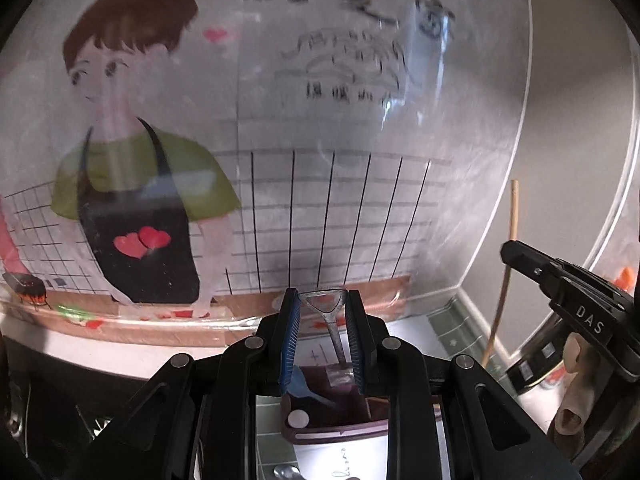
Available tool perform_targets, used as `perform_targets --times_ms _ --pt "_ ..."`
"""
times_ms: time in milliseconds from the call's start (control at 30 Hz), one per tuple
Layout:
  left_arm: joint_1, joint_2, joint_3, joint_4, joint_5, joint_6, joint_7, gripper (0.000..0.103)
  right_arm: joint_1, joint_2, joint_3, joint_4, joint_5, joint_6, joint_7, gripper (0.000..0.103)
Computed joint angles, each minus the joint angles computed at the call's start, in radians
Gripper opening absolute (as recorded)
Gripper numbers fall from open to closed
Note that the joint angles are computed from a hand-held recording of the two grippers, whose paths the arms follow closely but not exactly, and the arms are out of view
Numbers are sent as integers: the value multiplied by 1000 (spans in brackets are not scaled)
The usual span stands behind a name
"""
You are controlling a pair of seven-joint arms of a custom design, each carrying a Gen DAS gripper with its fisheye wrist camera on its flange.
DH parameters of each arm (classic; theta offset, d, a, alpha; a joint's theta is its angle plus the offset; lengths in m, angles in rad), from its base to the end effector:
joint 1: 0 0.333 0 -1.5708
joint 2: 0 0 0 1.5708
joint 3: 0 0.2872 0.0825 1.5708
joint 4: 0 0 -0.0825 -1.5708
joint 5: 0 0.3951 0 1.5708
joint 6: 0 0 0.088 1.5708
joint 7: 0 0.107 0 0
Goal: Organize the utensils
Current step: 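Insert the chopstick with the right tool while the left inserts the metal spoon, then move both open tools back over the remaining utensils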
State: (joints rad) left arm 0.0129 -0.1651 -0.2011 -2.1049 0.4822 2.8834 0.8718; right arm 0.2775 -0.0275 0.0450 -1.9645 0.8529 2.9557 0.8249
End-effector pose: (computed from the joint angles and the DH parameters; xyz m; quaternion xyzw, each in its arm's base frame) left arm 0.5530 -0.1388 0.5637 -0.6517 0.5954 -0.3532 0.3100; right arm 0.5869 0.1434 0.5555 -0.6912 0.5050 -0.2295 0.4632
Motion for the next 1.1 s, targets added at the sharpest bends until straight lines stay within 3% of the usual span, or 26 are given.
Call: perform_targets --times_ms 200,300,400,500,533,567,600,633,667,800,867,933,1100 --pt "-27 86 18 27 -34 -13 47 24 -27 90 20 37 -16 -34 21 4" --pt "-51 128 33 32 -109 -44 105 24 -43 119 28 31 -85 -51 79 4" --pt "-68 176 47 51 -265 -84 191 24 -55 144 30 33 -171 -94 156 5" --pt "-72 188 44 28 -514 -43 376 26 -60 162 21 36 -306 -159 258 6" --pt "-75 184 44 16 -555 -29 418 30 -64 161 21 33 -334 -175 272 9" --pt "-78 174 47 1 -532 -17 403 35 -72 155 24 27 -340 -191 270 17" --pt "-80 155 51 -20 -476 -2 361 45 -81 147 31 21 -321 -199 252 23" --pt "-80 138 52 -38 -442 8 333 52 -91 131 38 7 -284 -205 219 38" --pt "-79 115 52 -59 -419 16 314 54 -96 112 40 -12 -253 -196 191 50" --pt "-67 -17 42 -174 -390 44 281 55 -81 -30 15 -156 -224 -122 116 55" --pt "-63 -82 38 -232 -381 40 272 55 -64 -116 -10 -242 -243 -107 95 68" --pt "-70 -149 37 -295 -392 13 274 56 -61 -192 -19 -330 -309 -71 127 78" --pt "-137 -304 64 -490 -464 13 308 56 -97 -335 -7 -511 -500 -49 253 90"
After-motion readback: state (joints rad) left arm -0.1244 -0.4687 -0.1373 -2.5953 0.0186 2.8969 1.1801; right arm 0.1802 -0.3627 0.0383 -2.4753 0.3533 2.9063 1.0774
